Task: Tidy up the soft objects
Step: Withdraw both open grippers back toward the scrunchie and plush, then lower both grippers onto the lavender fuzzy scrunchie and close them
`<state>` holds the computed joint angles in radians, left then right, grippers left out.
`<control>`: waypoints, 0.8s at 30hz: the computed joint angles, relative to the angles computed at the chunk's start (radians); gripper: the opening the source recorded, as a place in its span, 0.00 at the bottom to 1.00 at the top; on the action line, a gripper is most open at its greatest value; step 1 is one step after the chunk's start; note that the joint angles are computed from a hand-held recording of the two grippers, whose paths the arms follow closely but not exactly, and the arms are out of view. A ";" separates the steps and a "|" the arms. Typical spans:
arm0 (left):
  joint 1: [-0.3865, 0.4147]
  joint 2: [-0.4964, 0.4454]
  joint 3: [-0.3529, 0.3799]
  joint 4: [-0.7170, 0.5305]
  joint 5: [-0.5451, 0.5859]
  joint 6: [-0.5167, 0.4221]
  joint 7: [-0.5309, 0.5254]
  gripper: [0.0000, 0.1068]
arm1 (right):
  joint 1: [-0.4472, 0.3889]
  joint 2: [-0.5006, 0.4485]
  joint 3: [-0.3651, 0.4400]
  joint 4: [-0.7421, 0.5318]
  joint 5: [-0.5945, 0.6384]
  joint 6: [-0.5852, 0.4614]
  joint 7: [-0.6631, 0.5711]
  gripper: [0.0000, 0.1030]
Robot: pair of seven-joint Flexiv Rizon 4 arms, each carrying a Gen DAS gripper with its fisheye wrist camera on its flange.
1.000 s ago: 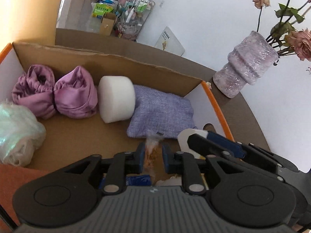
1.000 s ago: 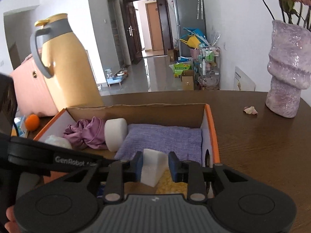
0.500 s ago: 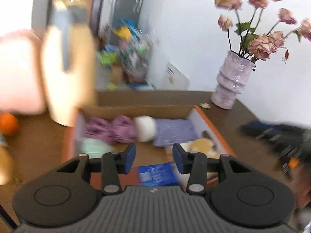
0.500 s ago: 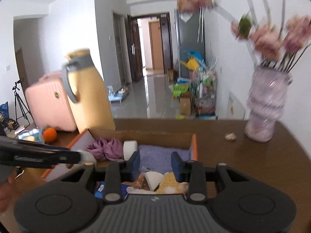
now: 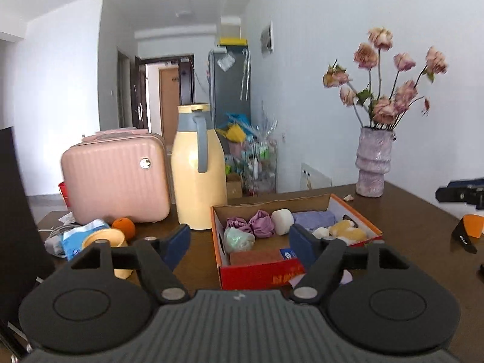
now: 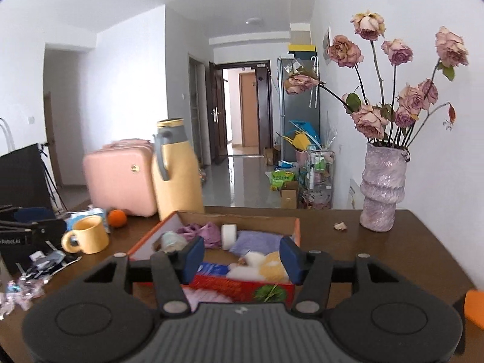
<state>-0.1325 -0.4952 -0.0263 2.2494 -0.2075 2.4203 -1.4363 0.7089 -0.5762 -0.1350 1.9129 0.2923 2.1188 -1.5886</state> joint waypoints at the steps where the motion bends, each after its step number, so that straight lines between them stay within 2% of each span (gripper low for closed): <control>1: -0.017 -0.004 0.007 0.037 -0.010 0.045 -0.007 0.70 | -0.003 0.003 0.024 0.037 0.003 0.043 0.000 0.53; 7: -0.017 -0.074 -0.010 0.236 0.081 0.314 -0.156 0.71 | 0.045 -0.029 0.137 0.224 0.115 0.279 -0.045 0.53; 10: -0.011 -0.112 -0.022 0.289 0.104 0.366 -0.215 0.72 | 0.019 -0.060 0.221 0.293 0.105 0.360 -0.001 0.53; 12: 0.005 -0.116 -0.031 0.292 0.145 0.331 -0.222 0.71 | -0.007 -0.074 0.259 0.325 0.068 0.371 0.046 0.53; 15: -0.011 -0.123 -0.032 0.264 0.132 0.304 -0.205 0.69 | 0.022 -0.076 0.234 0.321 0.083 0.332 0.046 0.52; 18: 0.030 -0.133 -0.051 0.215 0.187 0.265 -0.234 0.69 | 0.014 -0.090 0.235 0.304 0.080 0.354 0.072 0.52; 22: 0.095 -0.157 -0.087 0.105 0.266 0.155 -0.270 0.68 | -0.055 -0.118 0.247 0.256 -0.004 0.332 0.154 0.52; 24: 0.148 -0.176 -0.122 0.014 0.320 0.054 -0.294 0.68 | -0.076 -0.144 0.230 0.197 -0.036 0.288 0.187 0.50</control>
